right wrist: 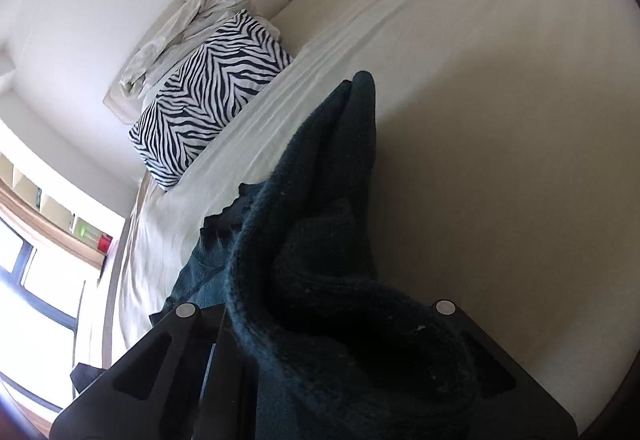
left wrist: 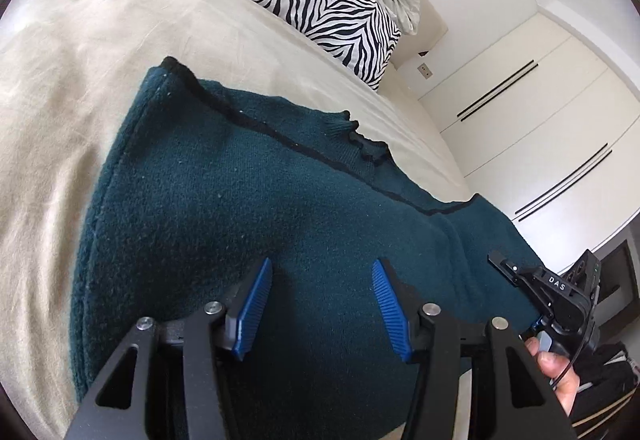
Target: Fold small clothes
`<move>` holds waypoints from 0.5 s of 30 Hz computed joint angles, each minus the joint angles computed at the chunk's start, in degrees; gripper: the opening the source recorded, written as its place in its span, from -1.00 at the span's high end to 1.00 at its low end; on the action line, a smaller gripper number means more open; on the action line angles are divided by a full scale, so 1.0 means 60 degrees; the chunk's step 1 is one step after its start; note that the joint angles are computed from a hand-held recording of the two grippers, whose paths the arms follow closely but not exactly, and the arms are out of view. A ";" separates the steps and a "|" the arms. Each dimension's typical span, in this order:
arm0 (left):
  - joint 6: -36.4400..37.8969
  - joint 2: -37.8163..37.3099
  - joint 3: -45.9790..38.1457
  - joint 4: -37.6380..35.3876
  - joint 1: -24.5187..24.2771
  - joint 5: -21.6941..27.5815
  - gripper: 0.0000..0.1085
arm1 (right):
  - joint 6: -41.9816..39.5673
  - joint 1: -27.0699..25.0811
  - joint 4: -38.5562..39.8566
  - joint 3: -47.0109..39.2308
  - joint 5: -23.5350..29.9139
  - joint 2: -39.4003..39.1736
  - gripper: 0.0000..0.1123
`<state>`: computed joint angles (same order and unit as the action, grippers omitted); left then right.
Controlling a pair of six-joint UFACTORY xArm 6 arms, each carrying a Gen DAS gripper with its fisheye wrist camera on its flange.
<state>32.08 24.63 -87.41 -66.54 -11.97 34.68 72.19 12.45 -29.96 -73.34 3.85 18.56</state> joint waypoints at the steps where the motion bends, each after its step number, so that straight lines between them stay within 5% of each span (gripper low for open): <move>1: -0.0054 -0.0058 0.0029 -0.0190 0.0142 0.0176 -0.08 | -0.0007 0.0436 -0.0881 -0.0545 0.0578 0.0101 0.79; 4: 0.0009 -0.0078 0.0005 -0.1388 0.0739 0.1345 -0.17 | -0.1703 0.1853 -0.1450 -0.2077 0.1924 0.0930 0.80; 7: 0.0024 -0.0078 0.0051 -0.2146 0.1107 0.2202 -0.26 | -0.3650 0.2562 0.0364 -0.3290 0.2710 0.2219 0.80; 15: -0.0884 0.0554 -0.0705 -0.2105 0.1224 0.3023 -0.48 | -0.2389 0.2828 -0.1222 -0.3235 0.2930 0.2383 0.80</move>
<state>26.77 27.96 -91.64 -79.17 -4.62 52.81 57.85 29.42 -37.29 -92.76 21.43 32.86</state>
